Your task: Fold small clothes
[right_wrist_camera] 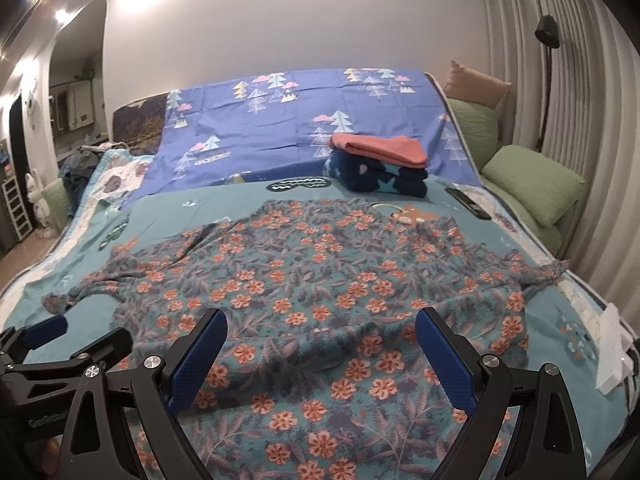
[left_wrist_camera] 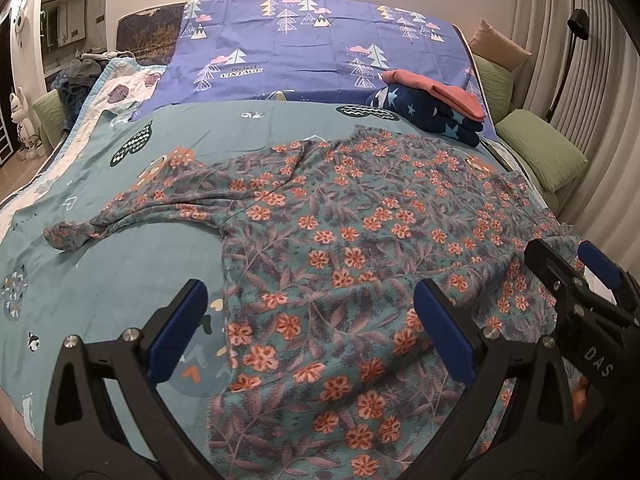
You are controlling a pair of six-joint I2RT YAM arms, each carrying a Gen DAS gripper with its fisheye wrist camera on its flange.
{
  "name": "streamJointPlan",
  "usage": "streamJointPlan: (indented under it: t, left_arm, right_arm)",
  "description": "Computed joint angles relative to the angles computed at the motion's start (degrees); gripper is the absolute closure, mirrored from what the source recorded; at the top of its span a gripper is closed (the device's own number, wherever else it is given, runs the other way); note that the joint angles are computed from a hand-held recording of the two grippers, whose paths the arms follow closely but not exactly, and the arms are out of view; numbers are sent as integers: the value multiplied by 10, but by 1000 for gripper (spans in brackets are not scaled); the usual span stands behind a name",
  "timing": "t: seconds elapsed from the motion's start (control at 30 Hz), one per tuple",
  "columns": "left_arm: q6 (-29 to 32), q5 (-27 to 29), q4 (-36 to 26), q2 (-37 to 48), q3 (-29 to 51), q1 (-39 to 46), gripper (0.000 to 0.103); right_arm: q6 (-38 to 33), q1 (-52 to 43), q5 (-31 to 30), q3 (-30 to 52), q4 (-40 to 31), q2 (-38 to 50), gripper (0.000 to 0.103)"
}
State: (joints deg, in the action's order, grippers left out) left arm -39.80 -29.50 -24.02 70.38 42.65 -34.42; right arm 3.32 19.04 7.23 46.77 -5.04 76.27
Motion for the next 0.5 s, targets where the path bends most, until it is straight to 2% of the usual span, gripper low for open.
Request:
streamJointPlan:
  t: [0.5]
  left_arm:
    - [11,26,16,-17,-22,28,1]
  right_arm:
    - [4,9,-7,13,-18,17,6]
